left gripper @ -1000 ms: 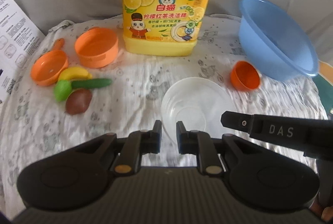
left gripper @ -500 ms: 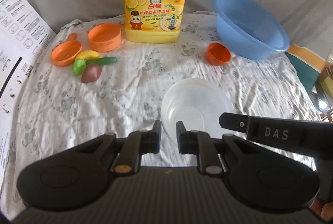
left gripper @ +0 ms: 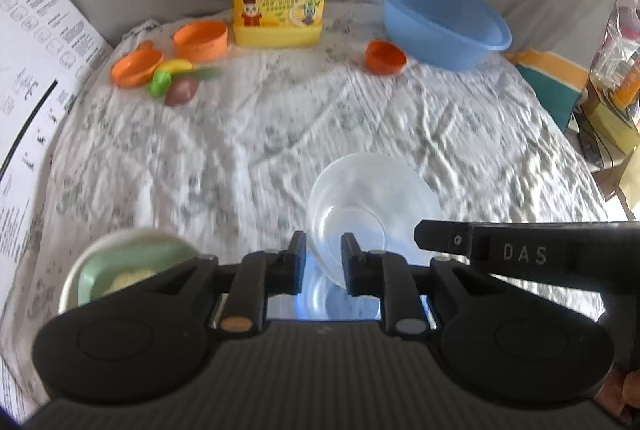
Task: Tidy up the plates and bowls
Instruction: 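Lower the white bowl into the blue bowl and open the right gripper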
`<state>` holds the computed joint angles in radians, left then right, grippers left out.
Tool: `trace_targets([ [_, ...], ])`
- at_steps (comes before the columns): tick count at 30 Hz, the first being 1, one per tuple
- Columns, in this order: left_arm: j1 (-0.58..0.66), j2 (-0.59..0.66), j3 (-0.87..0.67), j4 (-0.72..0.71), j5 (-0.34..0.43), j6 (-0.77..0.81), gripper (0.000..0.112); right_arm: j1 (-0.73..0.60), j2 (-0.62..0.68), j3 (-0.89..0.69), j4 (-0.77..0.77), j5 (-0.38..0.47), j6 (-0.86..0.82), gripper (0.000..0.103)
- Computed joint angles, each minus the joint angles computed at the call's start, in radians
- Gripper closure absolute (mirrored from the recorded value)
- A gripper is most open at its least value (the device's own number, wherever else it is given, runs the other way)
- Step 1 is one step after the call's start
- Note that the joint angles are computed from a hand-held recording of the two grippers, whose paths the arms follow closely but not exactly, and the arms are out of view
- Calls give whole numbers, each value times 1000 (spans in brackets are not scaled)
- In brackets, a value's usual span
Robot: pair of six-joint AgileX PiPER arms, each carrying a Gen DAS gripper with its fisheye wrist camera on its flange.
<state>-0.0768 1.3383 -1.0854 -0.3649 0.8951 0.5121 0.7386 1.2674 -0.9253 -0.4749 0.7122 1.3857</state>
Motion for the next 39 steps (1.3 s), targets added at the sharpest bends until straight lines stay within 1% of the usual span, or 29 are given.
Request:
trace_targets([
  [6, 20, -15, 64, -3, 5, 20, 95, 57, 3, 28, -17, 18, 65, 95],
  [10, 12, -7, 83, 9, -2, 16, 95, 57, 7, 31, 4, 22, 53, 95],
  [18, 6, 16, 83, 24, -5, 7, 93, 29, 26, 36, 69, -3, -1, 93],
  [22, 12, 21, 84, 15, -8, 16, 88, 18, 28, 38, 90, -14, -24, 92],
  [23, 15, 19, 85, 9, -8, 21, 85, 18, 29, 37, 90, -14, -26, 91],
  [25, 9, 3, 92, 28, -32, 2, 73, 22, 27, 29, 74, 2, -16, 88],
  [26, 8, -7, 96, 39, -42, -9, 69, 26, 25, 26, 62, 9, -3, 85],
  [28, 23, -27, 98, 41, -56, -12, 54, 32, 8, 26, 36, 23, 27, 78],
  [29, 36, -35, 97, 34, -58, -9, 50, 35, 1, 23, 25, 37, 40, 73],
  [30, 50, -39, 94, 27, -58, -5, 42, 42, -6, 20, 4, 55, 60, 63],
  [31, 64, -46, 92, 22, -63, -6, 33, 52, -8, 13, -19, 81, 84, 56],
  [32, 78, -49, 89, 26, -66, -16, 27, 61, -9, 5, -39, 112, 106, 38],
  [33, 96, -48, 80, 24, -64, -20, 15, 70, -9, 1, -61, 140, 130, 23],
  [34, 115, -43, 73, 9, -59, -10, 9, 78, -16, 4, -84, 156, 152, 17],
  [35, 135, -38, 66, -10, -51, 5, 9, 82, -24, 10, -97, 156, 165, 8],
  [36, 144, -33, 58, -9, -42, 5, 9, 83, -33, 13, -103, 158, 174, 4],
  [38, 151, -26, 51, 0, -37, -1, 9, 89, -37, 11, -111, 168, 181, 3],
  [39, 153, -28, 52, 2, -36, -3, 9, 93, -36, 9, -118, 175, 182, 0],
])
